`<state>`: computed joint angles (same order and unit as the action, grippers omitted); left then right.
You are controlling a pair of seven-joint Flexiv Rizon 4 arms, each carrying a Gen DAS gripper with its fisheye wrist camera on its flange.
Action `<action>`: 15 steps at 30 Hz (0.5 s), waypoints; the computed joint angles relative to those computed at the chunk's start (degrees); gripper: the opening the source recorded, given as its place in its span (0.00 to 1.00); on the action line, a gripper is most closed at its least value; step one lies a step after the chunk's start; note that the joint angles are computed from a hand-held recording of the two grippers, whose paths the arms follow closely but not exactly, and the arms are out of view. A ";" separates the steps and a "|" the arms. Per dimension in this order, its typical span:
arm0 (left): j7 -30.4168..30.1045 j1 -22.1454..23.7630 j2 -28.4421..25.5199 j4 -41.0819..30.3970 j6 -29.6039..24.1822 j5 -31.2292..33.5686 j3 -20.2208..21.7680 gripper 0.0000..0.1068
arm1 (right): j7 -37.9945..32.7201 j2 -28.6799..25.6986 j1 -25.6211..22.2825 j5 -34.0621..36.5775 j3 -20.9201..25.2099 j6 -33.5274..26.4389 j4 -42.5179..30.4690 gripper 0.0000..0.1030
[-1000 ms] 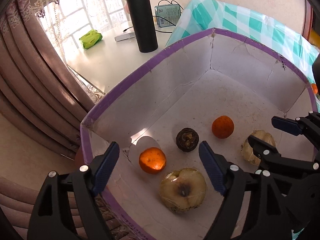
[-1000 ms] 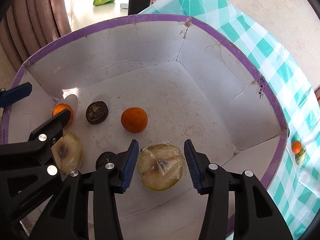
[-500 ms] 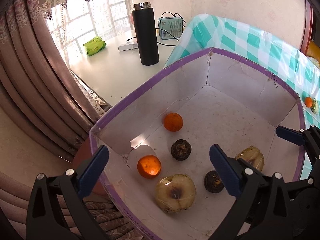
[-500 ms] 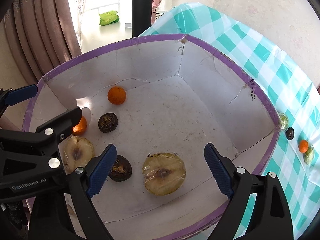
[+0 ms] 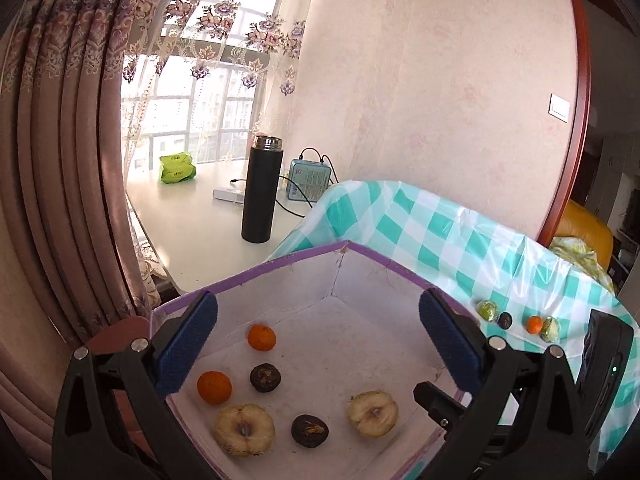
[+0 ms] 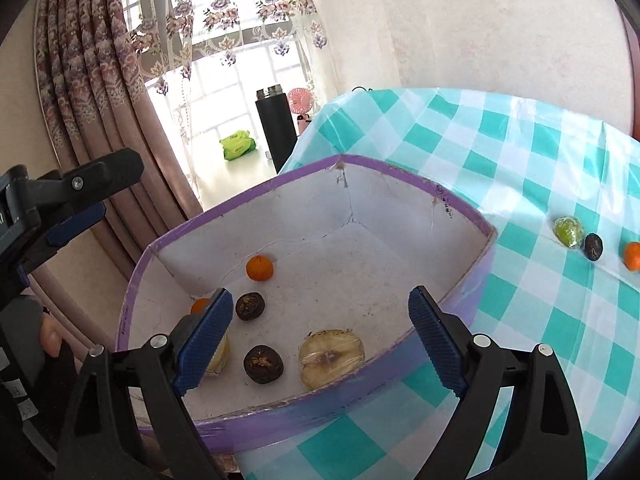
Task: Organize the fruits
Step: 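Move both tools back over the remaining fruit on the cloth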
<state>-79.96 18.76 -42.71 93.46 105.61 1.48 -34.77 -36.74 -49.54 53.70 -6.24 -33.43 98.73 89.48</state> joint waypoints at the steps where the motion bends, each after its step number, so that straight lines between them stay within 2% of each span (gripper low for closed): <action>1: -0.02 1.89 -1.14 1.19 2.72 1.92 -3.55 0.95 | 1.27 -0.11 2.40 2.36 -3.51 2.74 2.82 0.84; 3: -0.17 3.78 -3.50 2.34 6.45 7.52 -8.13 0.95 | 2.73 -0.84 6.87 8.91 -9.53 5.97 7.85 0.84; 5: 0.81 3.36 -5.13 2.28 7.11 13.04 -10.15 0.95 | 3.88 -1.27 9.77 14.60 -13.09 5.98 12.00 0.84; 8: 5.92 0.19 -6.76 1.35 3.14 18.34 -11.32 0.95 | 6.87 -1.41 11.60 18.72 -15.99 2.67 17.28 0.84; 10: 10.48 -0.92 -8.91 1.01 -0.16 19.85 -13.76 0.95 | 10.09 -2.36 13.09 19.47 -18.52 0.15 20.72 0.84; 13: 16.02 -2.70 -13.28 -0.54 -6.35 19.12 -17.49 0.95 | 14.94 -4.23 15.26 19.67 -21.91 -3.72 25.07 0.84; 15: 19.01 -5.43 -15.76 -3.18 -9.76 17.45 -17.68 0.95 | 17.99 -5.45 16.61 19.06 -24.12 -7.30 27.44 0.84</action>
<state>-60.95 13.33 -58.47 90.28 95.85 18.93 -52.44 -18.75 -55.00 70.31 12.82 -57.55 91.42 116.92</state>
